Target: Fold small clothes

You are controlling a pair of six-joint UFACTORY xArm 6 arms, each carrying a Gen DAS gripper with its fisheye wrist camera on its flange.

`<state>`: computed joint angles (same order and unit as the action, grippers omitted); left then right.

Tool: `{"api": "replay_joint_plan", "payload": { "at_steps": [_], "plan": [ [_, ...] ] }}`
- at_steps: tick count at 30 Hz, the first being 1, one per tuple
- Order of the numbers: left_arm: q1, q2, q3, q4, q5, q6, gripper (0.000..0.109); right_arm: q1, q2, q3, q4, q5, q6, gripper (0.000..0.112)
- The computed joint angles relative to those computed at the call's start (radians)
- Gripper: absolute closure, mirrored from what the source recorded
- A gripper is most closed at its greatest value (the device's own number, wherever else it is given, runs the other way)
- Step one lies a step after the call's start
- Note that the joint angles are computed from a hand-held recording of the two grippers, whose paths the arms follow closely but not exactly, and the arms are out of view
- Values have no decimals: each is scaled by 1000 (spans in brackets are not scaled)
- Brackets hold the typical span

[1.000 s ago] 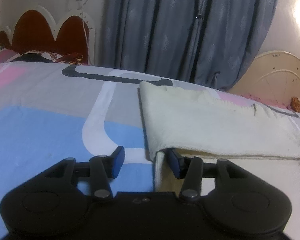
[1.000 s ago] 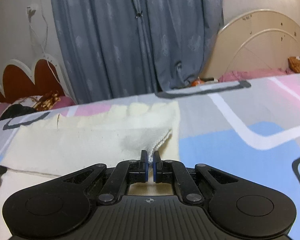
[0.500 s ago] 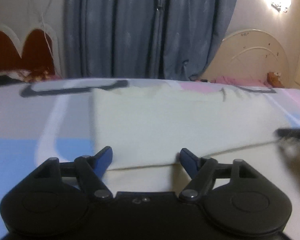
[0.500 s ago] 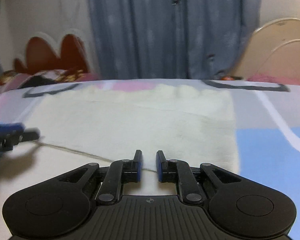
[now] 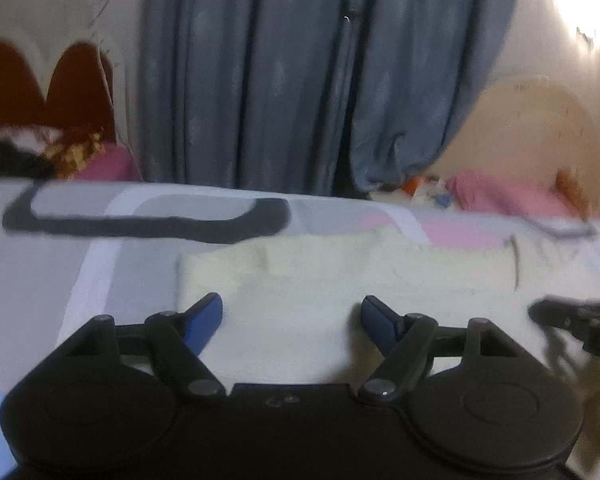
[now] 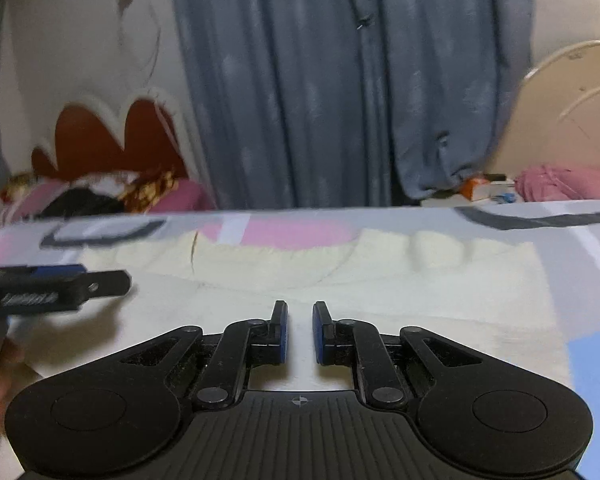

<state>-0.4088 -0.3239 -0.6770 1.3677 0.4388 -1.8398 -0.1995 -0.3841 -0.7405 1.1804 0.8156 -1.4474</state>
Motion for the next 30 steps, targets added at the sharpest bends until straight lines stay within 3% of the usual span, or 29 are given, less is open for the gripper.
{"api": "replay_joint_plan", "payload": {
  "at_steps": [1,3,8,10,12,15,17,19,21,23,25,27,30],
  "plan": [
    [10,-19,15,19,-16,-27,34,-10,11,-3,10,7,-6,100],
    [-32,-42,17,-26,63,29,37,-28,21,-13,10,16,3,100],
    [-116,32,-77,50,105,-8,21,-8,-19,-7,8,55,47,100],
    [-119,72,-108,33,89,7,21,33,-28,0,5,51,53,100],
    [-126,94,-113,-45,131,68,26,65,-17,-2,-3,22,63,100],
    [-94,10,-23,-55,126,63,26,4,8,-31,-24,47,94,100],
    [-112,-53,31,-89,199,118,21,-48,14,-34,-11,-34,49,100],
    [-82,-70,59,-92,151,87,17,-118,72,-80,-37,-65,112,100],
    [-94,-76,54,-106,178,91,22,-177,133,-140,-46,22,168,100],
    [-164,-93,41,-111,273,92,34,-163,119,-143,-68,2,173,100],
    [-225,-96,27,-33,288,13,24,-177,67,-119,-38,40,132,100],
    [-288,-45,-26,-16,303,14,22,-194,15,-90,-35,120,95,100],
    [-323,47,-89,-22,250,23,21,-200,-69,-18,-54,221,47,100]
  ]
}}
